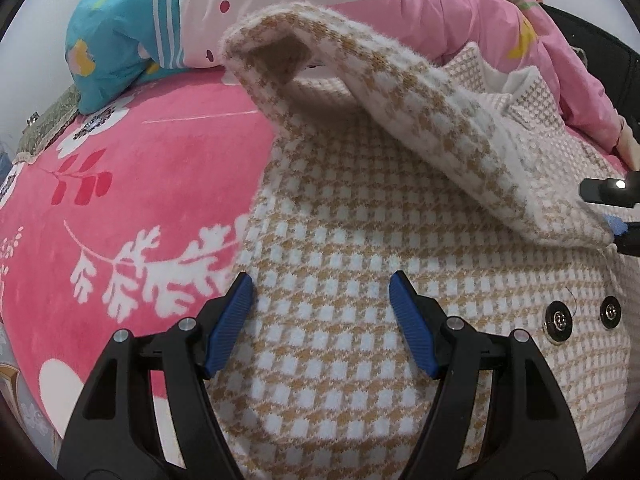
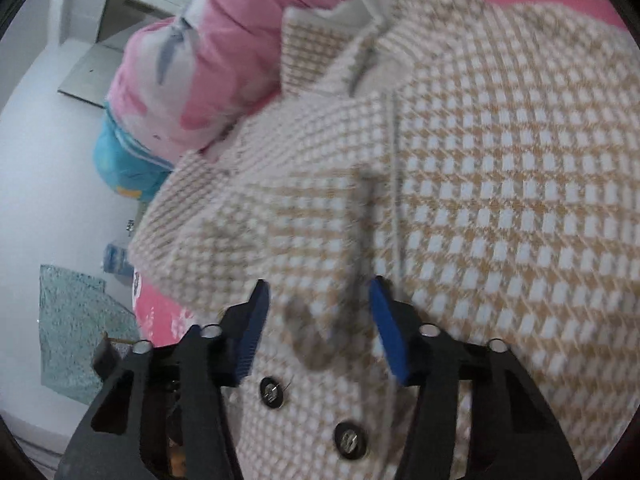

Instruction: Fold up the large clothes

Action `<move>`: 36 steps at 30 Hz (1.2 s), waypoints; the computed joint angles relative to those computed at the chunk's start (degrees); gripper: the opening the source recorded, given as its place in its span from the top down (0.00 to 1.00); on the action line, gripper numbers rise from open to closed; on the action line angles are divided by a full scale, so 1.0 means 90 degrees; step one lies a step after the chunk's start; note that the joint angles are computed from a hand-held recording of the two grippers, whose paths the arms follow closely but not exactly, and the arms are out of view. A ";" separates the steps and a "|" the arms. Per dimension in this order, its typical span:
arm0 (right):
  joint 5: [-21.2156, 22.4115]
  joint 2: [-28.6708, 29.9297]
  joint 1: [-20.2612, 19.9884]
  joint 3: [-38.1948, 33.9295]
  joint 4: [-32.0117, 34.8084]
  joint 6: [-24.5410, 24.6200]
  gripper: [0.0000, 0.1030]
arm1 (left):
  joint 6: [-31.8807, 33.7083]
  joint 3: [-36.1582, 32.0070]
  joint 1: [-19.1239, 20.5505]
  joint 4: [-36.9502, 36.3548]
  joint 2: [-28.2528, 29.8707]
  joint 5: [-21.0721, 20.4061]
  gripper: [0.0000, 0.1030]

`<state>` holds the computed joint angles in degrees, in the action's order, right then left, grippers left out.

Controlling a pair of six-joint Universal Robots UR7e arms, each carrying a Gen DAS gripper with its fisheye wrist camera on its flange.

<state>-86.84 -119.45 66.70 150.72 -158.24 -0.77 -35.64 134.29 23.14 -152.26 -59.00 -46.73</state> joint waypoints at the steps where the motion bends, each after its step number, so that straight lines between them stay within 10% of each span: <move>1: -0.0097 0.0079 0.0103 -0.0047 -0.0022 -0.0020 0.58 | 0.0005 -0.0006 0.0003 0.0007 0.0020 0.0014 0.34; 10: -0.0869 0.0954 0.0903 -0.0388 -0.0079 0.0028 0.70 | 0.0020 -0.0021 -0.0002 0.0026 0.0132 0.0123 0.33; 14: -0.1045 0.1253 0.1187 -0.0537 -0.0267 0.0067 0.90 | 0.0028 -0.0007 -0.0008 -0.0035 0.0156 0.0143 0.32; 24: -0.2384 -0.0371 0.2530 -0.0873 -0.0524 -0.0184 0.92 | 0.0199 0.0050 0.0065 -0.0021 -0.0182 -0.0053 0.32; 36: -0.0732 -0.1746 -0.0728 -0.0452 0.0811 -0.1392 0.91 | -0.0398 -0.0405 0.0458 0.1130 -0.0387 0.0310 0.32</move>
